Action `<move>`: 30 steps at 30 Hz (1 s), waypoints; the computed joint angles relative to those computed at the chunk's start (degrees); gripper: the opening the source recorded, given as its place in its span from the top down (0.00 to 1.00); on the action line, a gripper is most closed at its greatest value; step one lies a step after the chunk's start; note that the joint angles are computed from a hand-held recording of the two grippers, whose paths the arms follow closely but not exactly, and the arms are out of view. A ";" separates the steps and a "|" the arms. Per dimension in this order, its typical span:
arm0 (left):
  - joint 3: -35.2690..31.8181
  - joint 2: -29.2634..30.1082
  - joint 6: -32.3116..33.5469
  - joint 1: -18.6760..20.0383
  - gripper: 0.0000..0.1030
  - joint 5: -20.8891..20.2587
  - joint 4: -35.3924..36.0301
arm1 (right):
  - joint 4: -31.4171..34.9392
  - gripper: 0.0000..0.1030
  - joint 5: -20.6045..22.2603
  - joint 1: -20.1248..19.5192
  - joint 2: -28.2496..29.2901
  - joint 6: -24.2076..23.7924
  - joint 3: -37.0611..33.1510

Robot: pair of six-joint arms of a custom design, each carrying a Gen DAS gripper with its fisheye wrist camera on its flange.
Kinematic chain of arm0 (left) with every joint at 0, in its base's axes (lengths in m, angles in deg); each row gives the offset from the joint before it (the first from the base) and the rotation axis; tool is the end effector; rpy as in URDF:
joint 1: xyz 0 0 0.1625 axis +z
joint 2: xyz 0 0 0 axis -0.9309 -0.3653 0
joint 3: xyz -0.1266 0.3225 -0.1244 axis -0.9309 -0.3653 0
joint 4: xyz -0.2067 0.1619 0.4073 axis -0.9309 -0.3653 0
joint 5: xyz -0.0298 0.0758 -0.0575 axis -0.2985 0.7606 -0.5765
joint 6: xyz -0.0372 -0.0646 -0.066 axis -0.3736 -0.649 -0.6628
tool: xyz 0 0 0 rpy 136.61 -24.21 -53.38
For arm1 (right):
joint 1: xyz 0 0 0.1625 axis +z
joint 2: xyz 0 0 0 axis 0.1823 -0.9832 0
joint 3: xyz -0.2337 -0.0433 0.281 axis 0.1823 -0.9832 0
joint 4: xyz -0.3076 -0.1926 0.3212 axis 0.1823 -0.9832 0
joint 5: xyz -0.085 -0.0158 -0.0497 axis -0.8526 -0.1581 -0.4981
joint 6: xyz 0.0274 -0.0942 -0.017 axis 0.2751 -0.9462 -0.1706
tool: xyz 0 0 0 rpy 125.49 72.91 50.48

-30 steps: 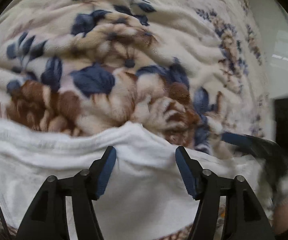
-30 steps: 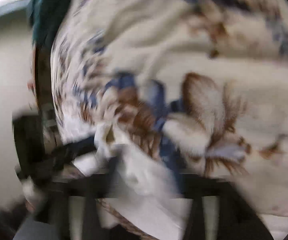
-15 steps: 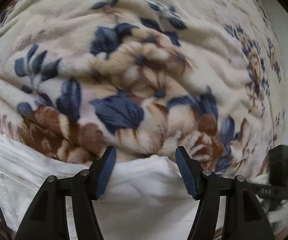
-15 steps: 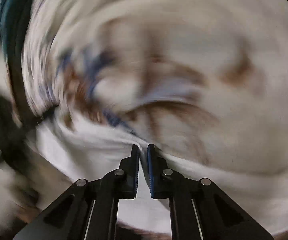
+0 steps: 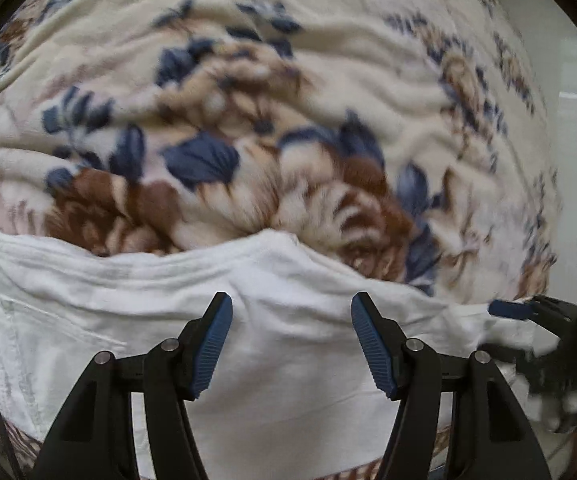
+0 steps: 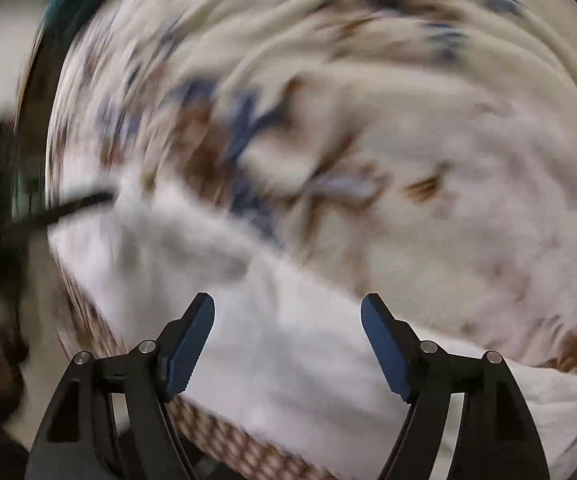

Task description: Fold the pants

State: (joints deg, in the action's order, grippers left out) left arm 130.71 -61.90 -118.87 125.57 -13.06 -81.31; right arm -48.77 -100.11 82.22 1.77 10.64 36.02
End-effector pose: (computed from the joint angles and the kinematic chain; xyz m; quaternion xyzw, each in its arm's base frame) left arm -0.2867 -0.7569 0.2226 -0.0703 0.9594 0.0260 0.2719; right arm 0.1336 -0.7687 0.3630 0.1014 -0.9644 -0.1659 0.1794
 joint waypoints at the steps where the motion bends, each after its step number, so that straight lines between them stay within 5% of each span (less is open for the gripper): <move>1: 0.31 0.33 0.01 0.14 0.42 1.08 0.34 | 1.13 0.27 -2.88 0.14 -0.65 -1.43 1.01; 2: 0.32 0.76 -0.09 0.35 0.42 2.06 0.71 | 0.70 0.33 -8.13 0.94 -2.01 -3.56 4.38; 3: 0.04 1.24 -0.55 0.73 0.42 2.63 0.98 | 0.54 0.55 -11.88 1.34 -2.26 -3.54 6.23; 4: 0.07 1.32 -0.74 0.98 0.42 2.96 0.46 | 0.77 0.61 -13.22 0.60 -2.15 -1.13 6.49; 8: -0.51 1.64 -2.27 2.45 0.42 2.34 -1.17 | -2.85 0.76 -3.38 -4.81 -2.65 14.49 4.90; 10: -0.97 1.64 -2.93 2.76 0.42 1.76 -1.61 | -4.63 0.77 0.04 -6.19 -3.72 18.40 5.96; 14: 3.50 -3.95 -5.14 1.74 0.42 -0.42 -5.14 | -7.02 0.63 -1.46 -3.57 -5.91 16.67 9.23; 16: 11.27 -11.27 -8.69 0.30 0.34 -1.28 -9.04 | -12.56 0.38 0.78 -2.53 -10.95 19.29 14.70; 17: 15.12 -14.86 -10.80 -0.50 0.33 -1.48 -9.92 | -16.56 0.34 2.93 -2.59 -15.18 22.48 19.21; 22: 33.30 -31.01 -24.89 -2.80 0.33 -5.92 -10.33 | -26.07 0.33 5.10 -3.07 -34.37 38.50 39.44; 27: 43.67 -38.05 -33.32 -1.96 0.33 -8.57 -17.07 | -36.47 0.38 8.30 -9.00 -47.73 44.84 56.54; 30: 45.08 -38.44 -34.84 -1.12 0.35 -7.10 -18.65 | -37.47 0.41 1.90 -10.67 -48.26 45.99 58.26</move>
State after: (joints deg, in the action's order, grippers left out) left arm 175.79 -100.35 -153.71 124.45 -20.16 -99.96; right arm -86.23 -98.21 71.55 -46.48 56.63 94.29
